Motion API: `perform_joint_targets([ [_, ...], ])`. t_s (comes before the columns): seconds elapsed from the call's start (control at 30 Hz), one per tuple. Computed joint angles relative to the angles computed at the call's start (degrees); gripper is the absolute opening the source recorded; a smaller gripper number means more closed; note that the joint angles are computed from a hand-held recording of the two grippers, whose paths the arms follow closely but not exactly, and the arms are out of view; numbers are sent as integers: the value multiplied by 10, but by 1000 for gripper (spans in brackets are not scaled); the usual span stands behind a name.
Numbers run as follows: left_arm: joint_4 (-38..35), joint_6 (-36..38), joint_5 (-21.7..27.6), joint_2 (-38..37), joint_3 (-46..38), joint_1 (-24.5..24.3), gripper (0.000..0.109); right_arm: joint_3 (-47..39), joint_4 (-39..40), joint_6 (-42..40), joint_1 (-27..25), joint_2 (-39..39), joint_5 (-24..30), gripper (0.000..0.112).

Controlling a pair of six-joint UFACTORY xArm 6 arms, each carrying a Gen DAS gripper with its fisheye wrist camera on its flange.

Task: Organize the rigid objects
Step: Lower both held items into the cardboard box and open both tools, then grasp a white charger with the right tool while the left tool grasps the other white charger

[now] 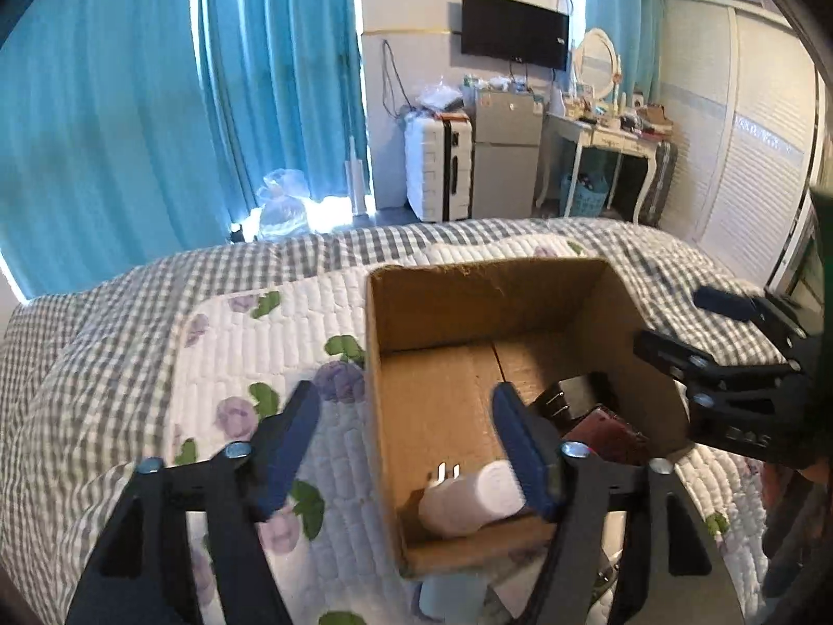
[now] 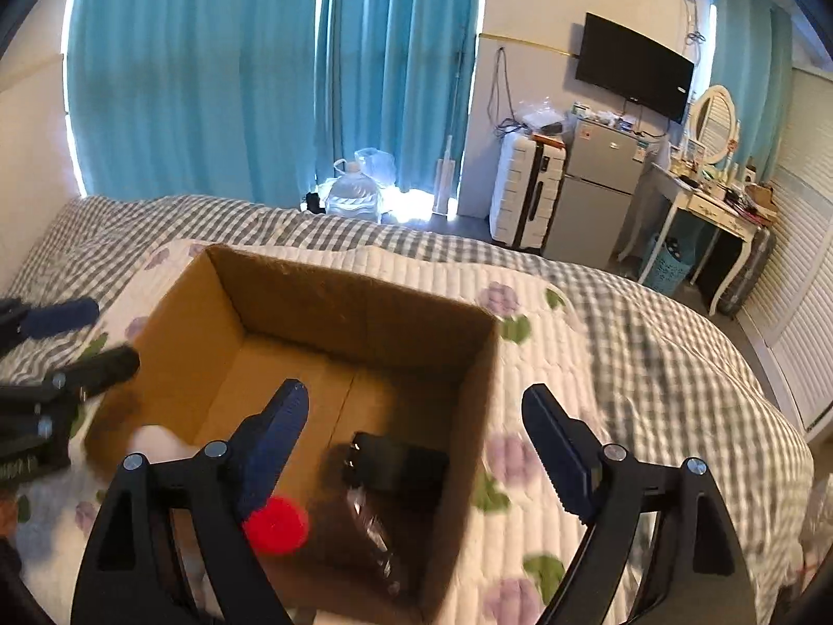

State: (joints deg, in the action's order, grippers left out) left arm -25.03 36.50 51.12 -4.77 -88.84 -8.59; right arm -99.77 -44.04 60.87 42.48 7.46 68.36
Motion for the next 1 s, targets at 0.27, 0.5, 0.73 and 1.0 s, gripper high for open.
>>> perform_joint_targets([
  [0.27, -29, 16, 9, -116, 108, 40, 90, 58, -27, 53, 104, -76, 118, 87],
  [0.5, -20, 12, -17, -206, 245, 55, 91, 142, -6, 162, 163, -107, 127, 87],
  [0.73, 54, -14, -85, -244, 378, 45, 91, 184, 27, 208, 157, -83, 88, 87],
  [1.0, 77, -9, -96, -238, 394, 30, 91, 228, 81, 219, 115, -78, -2, 87],
])
